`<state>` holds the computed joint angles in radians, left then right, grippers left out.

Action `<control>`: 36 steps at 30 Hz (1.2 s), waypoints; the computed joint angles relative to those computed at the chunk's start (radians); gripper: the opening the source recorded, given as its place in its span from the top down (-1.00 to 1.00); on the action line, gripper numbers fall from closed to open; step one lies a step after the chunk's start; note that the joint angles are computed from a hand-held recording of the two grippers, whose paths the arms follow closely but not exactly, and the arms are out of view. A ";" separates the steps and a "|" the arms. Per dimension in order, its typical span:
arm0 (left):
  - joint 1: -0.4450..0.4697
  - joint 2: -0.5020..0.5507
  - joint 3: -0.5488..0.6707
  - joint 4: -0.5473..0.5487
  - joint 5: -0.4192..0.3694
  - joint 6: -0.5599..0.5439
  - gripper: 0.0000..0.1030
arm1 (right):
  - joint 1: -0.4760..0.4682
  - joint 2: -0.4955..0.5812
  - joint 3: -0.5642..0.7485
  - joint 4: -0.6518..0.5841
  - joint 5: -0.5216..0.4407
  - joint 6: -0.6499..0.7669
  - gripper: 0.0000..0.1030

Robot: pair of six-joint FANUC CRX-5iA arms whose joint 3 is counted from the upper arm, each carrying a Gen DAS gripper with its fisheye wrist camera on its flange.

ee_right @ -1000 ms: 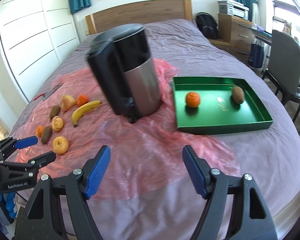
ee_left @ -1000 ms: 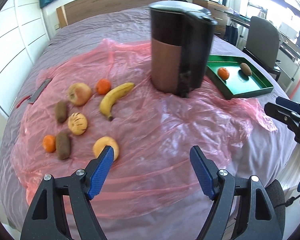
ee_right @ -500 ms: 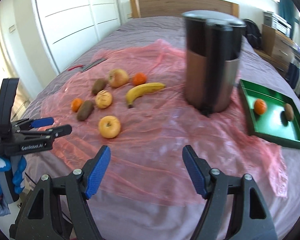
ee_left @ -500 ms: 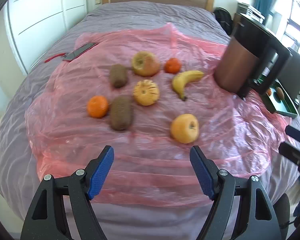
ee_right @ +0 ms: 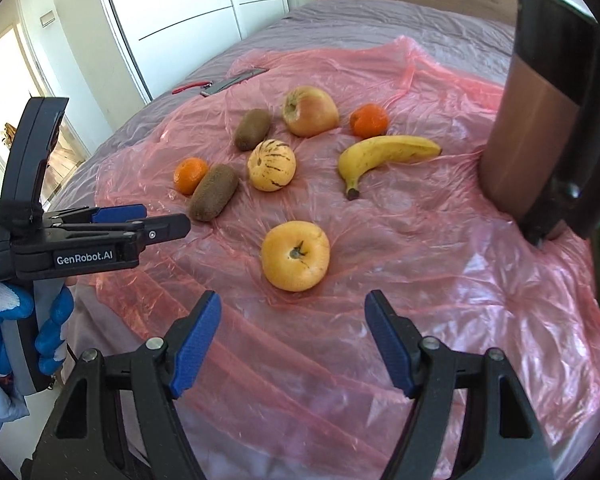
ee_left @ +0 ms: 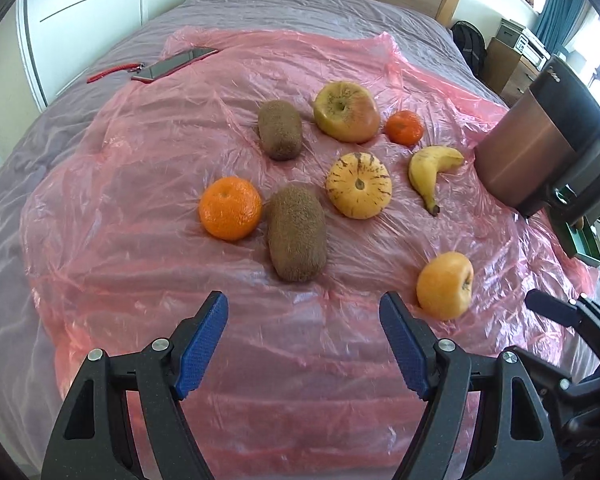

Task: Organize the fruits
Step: 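Move both open tools back over the remaining fruit, then grasp the large kiwi with the left tool while the right tool grasps the yellow apple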

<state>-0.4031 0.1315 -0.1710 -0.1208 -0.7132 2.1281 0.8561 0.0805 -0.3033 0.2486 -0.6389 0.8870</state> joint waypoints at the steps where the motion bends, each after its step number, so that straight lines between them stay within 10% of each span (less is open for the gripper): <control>1: 0.009 0.012 0.005 0.014 0.002 -0.016 -0.42 | -0.004 0.011 0.009 -0.012 0.002 0.010 -0.90; 16: 0.056 0.113 0.061 0.085 0.003 -0.127 -0.42 | -0.049 0.123 0.105 -0.093 0.011 0.082 -0.88; 36: 0.013 0.212 0.203 0.011 -0.111 -0.074 -0.07 | -0.059 0.196 0.158 -0.147 0.007 0.138 -0.04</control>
